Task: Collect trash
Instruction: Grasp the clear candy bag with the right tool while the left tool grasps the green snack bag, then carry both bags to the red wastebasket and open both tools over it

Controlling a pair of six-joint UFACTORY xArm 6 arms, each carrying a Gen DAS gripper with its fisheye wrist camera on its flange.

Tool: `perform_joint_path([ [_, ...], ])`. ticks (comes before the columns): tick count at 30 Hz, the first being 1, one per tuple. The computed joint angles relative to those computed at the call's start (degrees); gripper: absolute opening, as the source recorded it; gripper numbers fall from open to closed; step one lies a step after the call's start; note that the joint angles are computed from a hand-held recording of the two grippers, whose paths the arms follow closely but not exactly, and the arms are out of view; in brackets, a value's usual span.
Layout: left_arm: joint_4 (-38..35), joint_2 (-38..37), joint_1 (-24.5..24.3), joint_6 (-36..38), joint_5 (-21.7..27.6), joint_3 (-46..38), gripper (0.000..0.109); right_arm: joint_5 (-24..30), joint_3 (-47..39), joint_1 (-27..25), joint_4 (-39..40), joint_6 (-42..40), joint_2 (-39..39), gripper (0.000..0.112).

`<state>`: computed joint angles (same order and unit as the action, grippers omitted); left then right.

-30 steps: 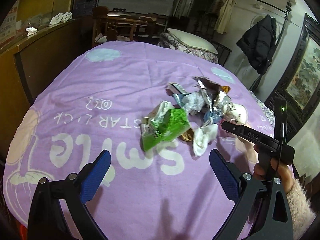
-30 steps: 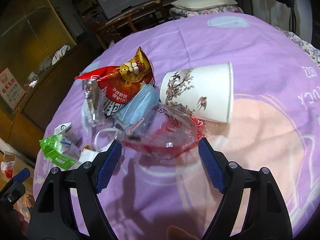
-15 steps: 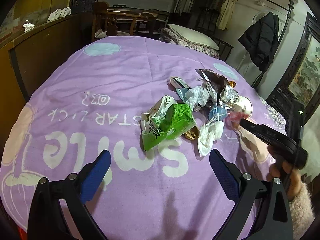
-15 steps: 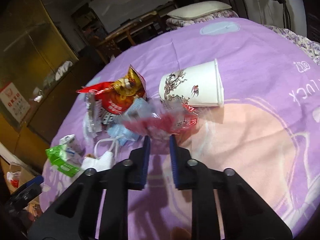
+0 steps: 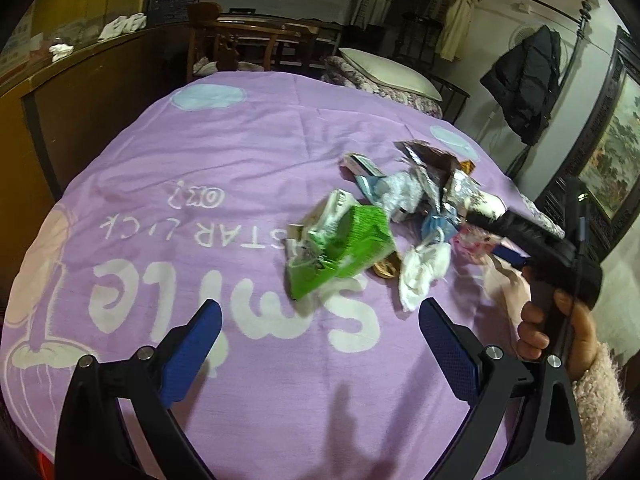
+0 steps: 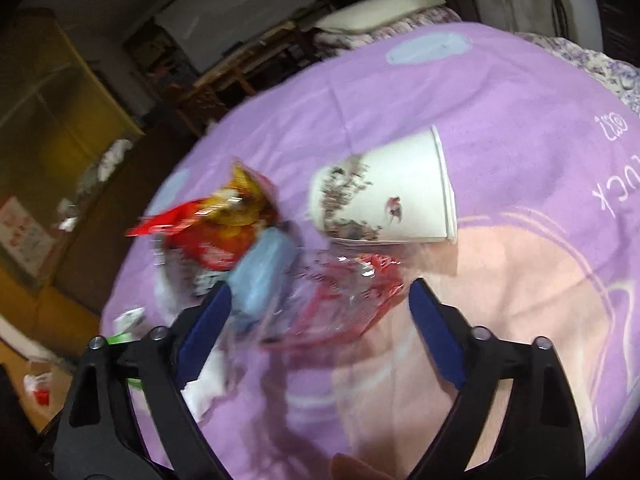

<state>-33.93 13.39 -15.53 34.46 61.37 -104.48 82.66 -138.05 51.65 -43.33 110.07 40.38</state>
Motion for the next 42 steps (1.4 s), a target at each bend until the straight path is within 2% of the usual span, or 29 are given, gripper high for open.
perform_joint_path([
  [2, 0.26, 0.56, 0.17, -0.59, -0.2, -0.65, 0.097, -1.8, 4.55, 0.19, -0.2, 1.97, -2.45, 0.056],
  [3, 0.35, 0.91, 0.18, -0.97, -0.21, -1.04, 0.097, -2.66, 6.48, 0.33, -0.37, 2.66, -3.61, 0.042],
  [4, 0.34, 1.29, 0.15, -1.29, -0.06, -1.44, 0.097, -4.45, 10.37, 0.78, -1.47, 4.91, -6.0, 0.039],
  [9, -0.96, 4.18, -0.9, -1.27, 1.05, -4.78, 0.097, -5.66, 20.11, 4.45, -7.76, 13.65, -12.88, 0.038],
  [17, 0.86, 10.64, -4.92, 1.02, -3.49, -11.07, 0.096, -2.15, 24.36, 10.79, -19.14, 19.18, -18.0, 0.038],
  [19, 1.22, 13.04, -5.46, 0.56, -3.02, -13.72, 0.095, -1.07, 23.0, 11.57, -20.03, 17.64, -17.65, 0.038],
  [23, 1.47, 18.51, -5.8, -2.92, 1.69, -21.2, 0.077, -0.06, 20.74, 11.87, -20.58, 14.77, -16.81, 0.038],
  [25, 0.64, 18.91, -5.55, -3.2, 2.1, -21.45, 0.074, -0.53, 20.62, 11.78, -20.45, 14.83, -16.67, 0.038],
  [28, -1.24, 16.51, -5.44, -0.45, -0.78, -17.66, 0.066, -0.96, 20.49, 11.83, -19.86, 14.16, -16.3, 0.038],
  [34, -4.12, 12.39, -4.81, 2.23, -2.91, -12.63, 0.064, -2.02, 15.7, 11.65, -20.24, 10.74, -13.19, 0.038],
  [42, -8.05, 6.64, -2.01, 4.18, -3.15, -7.52, 0.064, -4.15, 8.51, 11.17, -19.94, 6.15, -8.77, 0.038],
])
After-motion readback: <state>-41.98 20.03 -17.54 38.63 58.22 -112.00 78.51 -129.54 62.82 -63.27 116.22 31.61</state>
